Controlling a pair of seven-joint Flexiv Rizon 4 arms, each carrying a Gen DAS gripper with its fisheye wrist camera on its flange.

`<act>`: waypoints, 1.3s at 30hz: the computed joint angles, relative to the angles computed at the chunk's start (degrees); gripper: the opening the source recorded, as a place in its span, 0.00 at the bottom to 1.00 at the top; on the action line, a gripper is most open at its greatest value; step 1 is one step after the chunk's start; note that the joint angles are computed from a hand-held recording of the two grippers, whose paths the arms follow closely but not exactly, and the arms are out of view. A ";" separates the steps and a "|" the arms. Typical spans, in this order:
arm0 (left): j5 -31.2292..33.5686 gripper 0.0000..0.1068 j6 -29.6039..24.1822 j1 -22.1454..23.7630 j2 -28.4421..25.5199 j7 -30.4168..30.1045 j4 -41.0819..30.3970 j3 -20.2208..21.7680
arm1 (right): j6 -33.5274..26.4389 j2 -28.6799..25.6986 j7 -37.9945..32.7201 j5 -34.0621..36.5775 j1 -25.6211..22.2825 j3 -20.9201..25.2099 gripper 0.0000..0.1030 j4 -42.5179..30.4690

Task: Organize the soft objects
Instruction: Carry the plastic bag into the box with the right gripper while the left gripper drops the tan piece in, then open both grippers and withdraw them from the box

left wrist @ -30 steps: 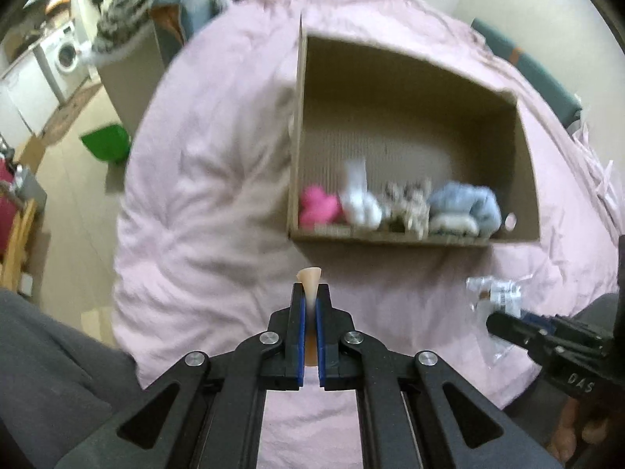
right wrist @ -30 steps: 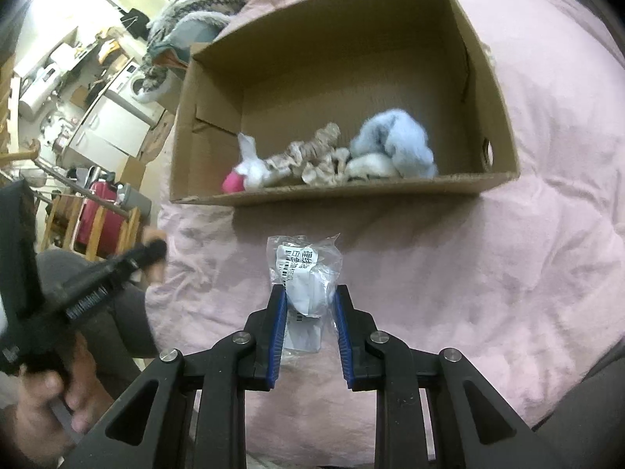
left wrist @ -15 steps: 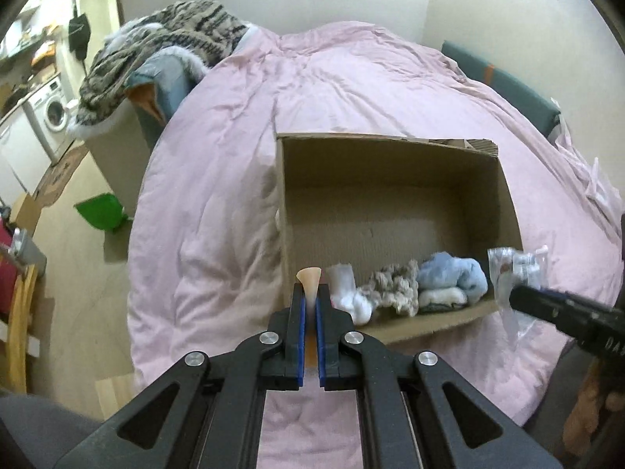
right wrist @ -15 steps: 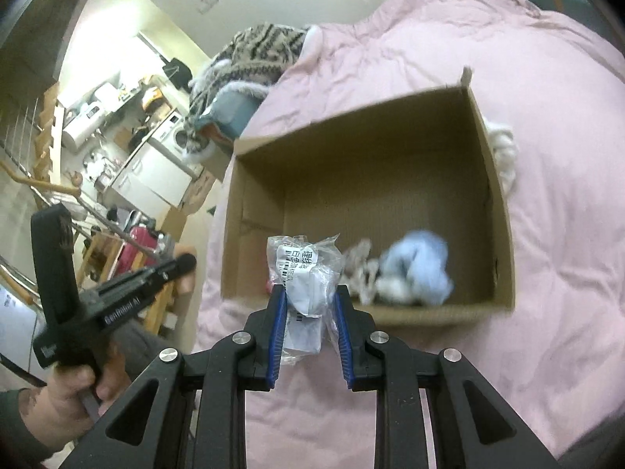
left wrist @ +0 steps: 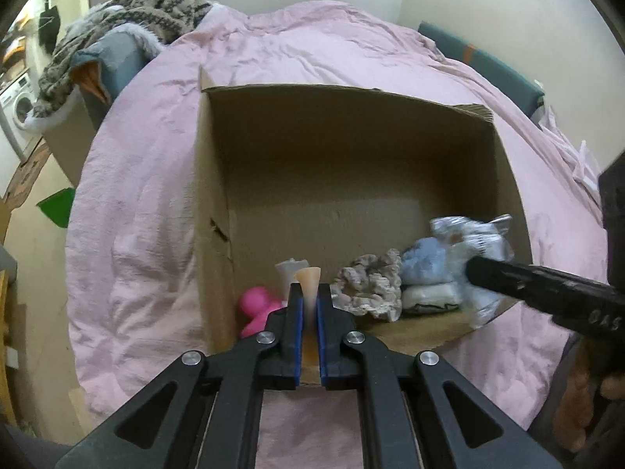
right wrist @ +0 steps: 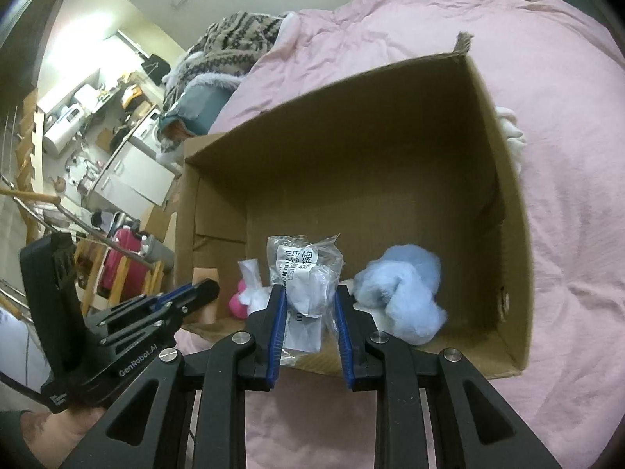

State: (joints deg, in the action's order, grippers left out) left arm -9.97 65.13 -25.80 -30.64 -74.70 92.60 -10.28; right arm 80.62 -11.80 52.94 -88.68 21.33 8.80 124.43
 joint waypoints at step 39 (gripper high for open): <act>5.72 0.55 5.53 -2.08 4.90 -6.40 3.90 3.54 | -14.55 5.31 -6.74 9.08 4.34 3.84 0.69 1.70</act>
State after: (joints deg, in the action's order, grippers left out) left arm -4.25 70.66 -27.88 -25.74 -81.11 96.50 -6.74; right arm 66.07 -6.48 46.20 -79.60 25.67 12.65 126.13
